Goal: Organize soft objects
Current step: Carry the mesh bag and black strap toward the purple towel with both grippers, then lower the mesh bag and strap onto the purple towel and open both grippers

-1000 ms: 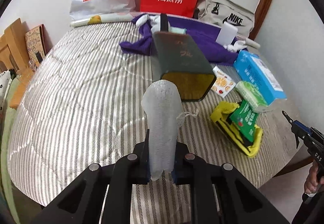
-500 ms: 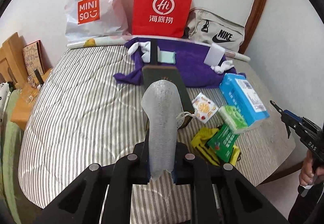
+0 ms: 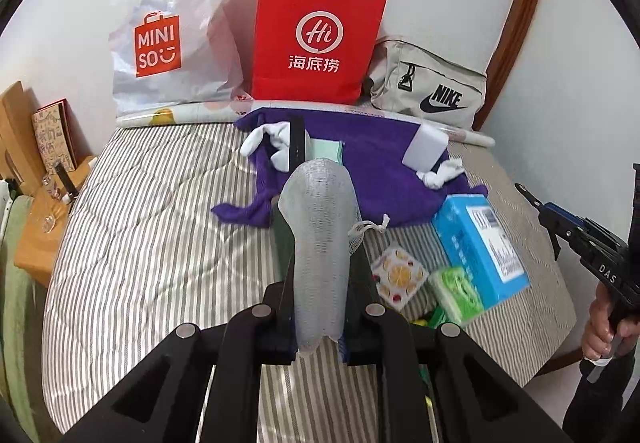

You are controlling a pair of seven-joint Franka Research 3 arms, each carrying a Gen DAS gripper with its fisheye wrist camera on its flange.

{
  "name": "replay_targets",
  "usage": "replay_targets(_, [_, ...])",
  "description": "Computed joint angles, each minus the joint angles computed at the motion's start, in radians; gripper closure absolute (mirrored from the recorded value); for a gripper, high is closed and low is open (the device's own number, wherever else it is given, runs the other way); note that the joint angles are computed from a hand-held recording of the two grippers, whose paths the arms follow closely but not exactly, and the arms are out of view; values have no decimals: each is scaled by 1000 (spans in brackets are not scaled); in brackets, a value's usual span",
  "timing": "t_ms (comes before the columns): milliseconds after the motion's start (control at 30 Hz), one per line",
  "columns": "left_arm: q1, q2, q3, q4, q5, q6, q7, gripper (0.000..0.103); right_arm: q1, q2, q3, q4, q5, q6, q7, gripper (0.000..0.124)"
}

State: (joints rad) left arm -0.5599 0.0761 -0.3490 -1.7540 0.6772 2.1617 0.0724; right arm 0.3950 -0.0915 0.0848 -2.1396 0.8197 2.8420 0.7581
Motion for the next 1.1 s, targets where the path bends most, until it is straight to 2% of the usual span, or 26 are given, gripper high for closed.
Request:
replay_targets(167, [27, 21, 21, 9, -23, 66, 21, 89, -14, 94, 11, 111, -63, -17, 45, 102])
replay_targets(300, [44, 53, 37, 32, -38, 104, 45, 89, -37, 174, 27, 214, -63, -75, 53, 102])
replay_targets(433, [61, 94, 55, 66, -67, 148, 87, 89, -52, 276, 39, 332, -120, -114, 124, 102])
replay_targets(600, [69, 161, 75, 136, -106, 158, 161, 89, -54, 389, 38, 460, -246, -160, 241, 102])
replay_targets(700, [78, 192, 87, 163, -138, 183, 200, 89, -63, 467, 42, 553, -295, -215, 295, 102])
replay_targets(867, [82, 254, 105, 223, -179, 188, 261, 89, -74, 543, 54, 640, -324, -246, 345, 102])
replay_targets(1100, [105, 298, 111, 245, -263, 248, 330, 89, -42, 604, 33, 711, -440, -265, 412, 102])
